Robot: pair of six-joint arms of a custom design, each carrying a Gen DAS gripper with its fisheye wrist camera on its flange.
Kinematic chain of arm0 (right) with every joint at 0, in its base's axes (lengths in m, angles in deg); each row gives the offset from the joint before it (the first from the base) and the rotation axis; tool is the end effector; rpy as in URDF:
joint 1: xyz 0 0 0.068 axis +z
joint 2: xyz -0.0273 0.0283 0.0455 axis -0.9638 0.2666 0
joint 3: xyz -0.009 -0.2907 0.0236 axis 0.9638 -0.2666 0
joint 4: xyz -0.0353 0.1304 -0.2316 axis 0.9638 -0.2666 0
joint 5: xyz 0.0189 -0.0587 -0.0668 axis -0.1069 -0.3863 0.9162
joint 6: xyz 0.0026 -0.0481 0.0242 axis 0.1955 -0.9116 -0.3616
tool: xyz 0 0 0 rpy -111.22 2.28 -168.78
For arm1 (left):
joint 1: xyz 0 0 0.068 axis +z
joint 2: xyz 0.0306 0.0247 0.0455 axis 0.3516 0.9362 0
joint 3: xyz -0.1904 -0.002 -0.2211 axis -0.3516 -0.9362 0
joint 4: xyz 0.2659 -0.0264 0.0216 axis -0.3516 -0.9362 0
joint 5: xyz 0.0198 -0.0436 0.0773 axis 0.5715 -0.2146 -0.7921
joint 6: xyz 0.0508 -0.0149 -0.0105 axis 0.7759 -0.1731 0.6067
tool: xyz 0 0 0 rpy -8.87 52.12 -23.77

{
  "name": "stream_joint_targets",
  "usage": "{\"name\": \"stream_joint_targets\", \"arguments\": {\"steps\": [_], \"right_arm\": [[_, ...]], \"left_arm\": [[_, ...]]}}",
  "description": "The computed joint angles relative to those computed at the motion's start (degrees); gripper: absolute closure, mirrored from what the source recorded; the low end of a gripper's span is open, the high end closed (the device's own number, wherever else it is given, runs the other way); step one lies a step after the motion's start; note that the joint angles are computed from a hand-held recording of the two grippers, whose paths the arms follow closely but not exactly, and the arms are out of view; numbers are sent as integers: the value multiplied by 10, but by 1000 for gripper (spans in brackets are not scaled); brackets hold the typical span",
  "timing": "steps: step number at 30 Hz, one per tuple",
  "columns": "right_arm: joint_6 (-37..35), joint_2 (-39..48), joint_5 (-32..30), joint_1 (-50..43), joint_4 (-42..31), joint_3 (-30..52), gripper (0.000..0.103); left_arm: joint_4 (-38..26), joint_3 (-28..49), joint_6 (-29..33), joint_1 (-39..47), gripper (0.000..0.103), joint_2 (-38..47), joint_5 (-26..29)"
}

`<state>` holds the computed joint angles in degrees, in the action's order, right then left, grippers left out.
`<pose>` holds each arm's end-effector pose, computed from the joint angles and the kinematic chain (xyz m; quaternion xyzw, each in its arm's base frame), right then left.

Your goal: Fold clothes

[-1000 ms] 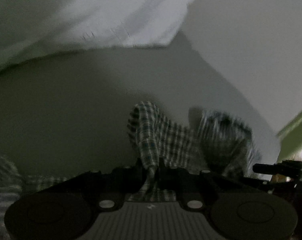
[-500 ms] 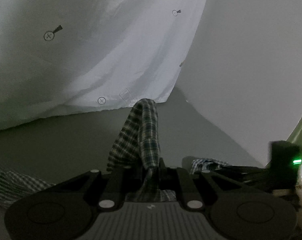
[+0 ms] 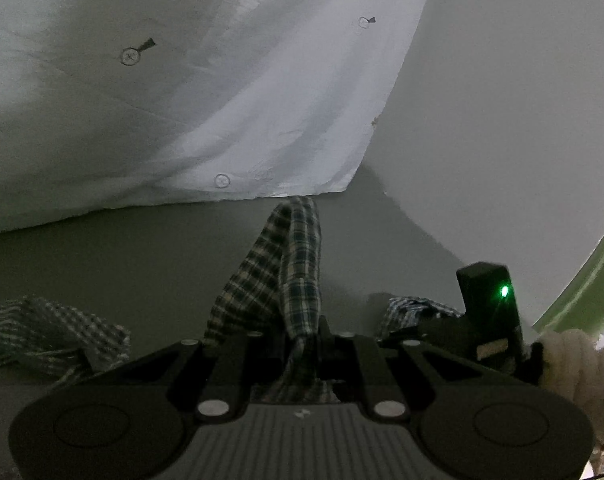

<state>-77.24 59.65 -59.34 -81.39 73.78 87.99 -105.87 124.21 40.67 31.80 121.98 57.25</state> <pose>0.1716 -0.0007 0.1366 0.0015 0.9150 0.2705 0.2993 0.2240 0.0162 0.3247 0.2966 0.8368 -0.3019 0.3474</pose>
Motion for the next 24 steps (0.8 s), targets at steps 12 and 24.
{"name": "stream_joint_targets", "arguments": {"steps": [12, 24], "right_arm": [[70, 91, -52, 63, 175, -31, 95], [85, -271, 610, 426, -163, 30, 100]], "left_arm": [[34, -44, -93, 9, 89, -62, -58], [188, -48, -249, -137, 88, -37, -177]]}}
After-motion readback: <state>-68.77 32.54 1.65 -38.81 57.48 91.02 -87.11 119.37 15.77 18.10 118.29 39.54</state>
